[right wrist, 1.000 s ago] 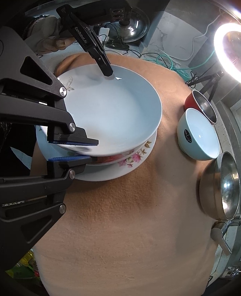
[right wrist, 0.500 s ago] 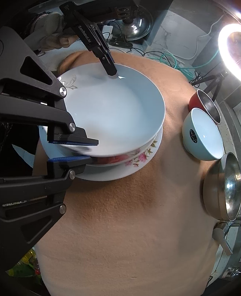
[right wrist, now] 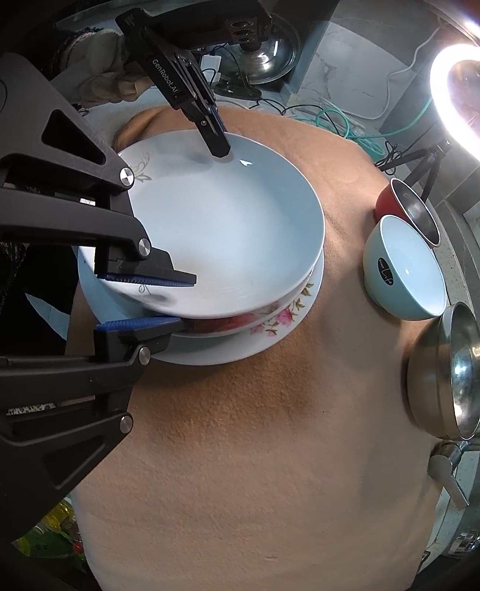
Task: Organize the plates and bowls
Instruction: 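Press the white plate rim down onto the floral plates with both grippers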
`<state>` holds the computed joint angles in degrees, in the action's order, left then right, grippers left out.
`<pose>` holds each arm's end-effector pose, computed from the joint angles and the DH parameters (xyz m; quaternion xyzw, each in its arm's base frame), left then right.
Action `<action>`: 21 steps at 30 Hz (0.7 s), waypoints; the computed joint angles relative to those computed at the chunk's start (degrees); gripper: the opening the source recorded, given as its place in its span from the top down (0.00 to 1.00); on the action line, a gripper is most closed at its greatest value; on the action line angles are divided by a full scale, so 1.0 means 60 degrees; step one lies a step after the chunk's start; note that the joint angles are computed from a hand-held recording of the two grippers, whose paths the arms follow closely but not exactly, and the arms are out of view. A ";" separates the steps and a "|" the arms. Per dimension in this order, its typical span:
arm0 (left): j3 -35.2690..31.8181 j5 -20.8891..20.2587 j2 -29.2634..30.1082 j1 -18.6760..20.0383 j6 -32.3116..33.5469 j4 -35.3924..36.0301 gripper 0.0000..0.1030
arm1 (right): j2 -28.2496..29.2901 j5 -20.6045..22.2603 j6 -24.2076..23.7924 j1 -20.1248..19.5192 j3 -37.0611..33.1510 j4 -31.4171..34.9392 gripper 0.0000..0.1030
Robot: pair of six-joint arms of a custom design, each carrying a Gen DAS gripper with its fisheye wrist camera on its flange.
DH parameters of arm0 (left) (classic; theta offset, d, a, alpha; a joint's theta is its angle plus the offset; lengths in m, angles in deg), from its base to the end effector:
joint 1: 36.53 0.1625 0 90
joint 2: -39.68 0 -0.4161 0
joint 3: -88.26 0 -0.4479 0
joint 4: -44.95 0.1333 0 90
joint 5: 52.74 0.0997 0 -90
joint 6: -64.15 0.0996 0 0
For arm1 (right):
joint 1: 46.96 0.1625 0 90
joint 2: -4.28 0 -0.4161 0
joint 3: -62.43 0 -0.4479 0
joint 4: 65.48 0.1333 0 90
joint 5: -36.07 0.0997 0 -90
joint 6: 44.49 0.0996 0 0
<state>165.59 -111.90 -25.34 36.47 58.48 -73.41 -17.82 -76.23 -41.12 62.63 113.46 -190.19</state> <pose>-0.0379 -0.7547 0.3896 0.0573 0.9536 -0.1837 0.2317 0.3870 -0.8027 0.0207 0.1286 -0.9715 0.0869 0.1794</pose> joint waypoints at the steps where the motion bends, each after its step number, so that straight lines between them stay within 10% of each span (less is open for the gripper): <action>1: -0.0019 -0.0004 0.0008 0.0002 0.0008 0.0033 0.89 | -0.0001 0.0031 0.0022 -0.0009 -0.0002 -0.0003 0.82; 21: -0.0034 0.0203 0.0059 -0.0055 0.0139 0.0126 0.89 | -0.0240 0.0096 0.0118 -0.0042 0.0368 -0.0362 0.82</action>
<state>165.39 -110.68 -24.99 36.14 59.32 -72.65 -19.26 -75.65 -40.41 62.38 115.67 -192.35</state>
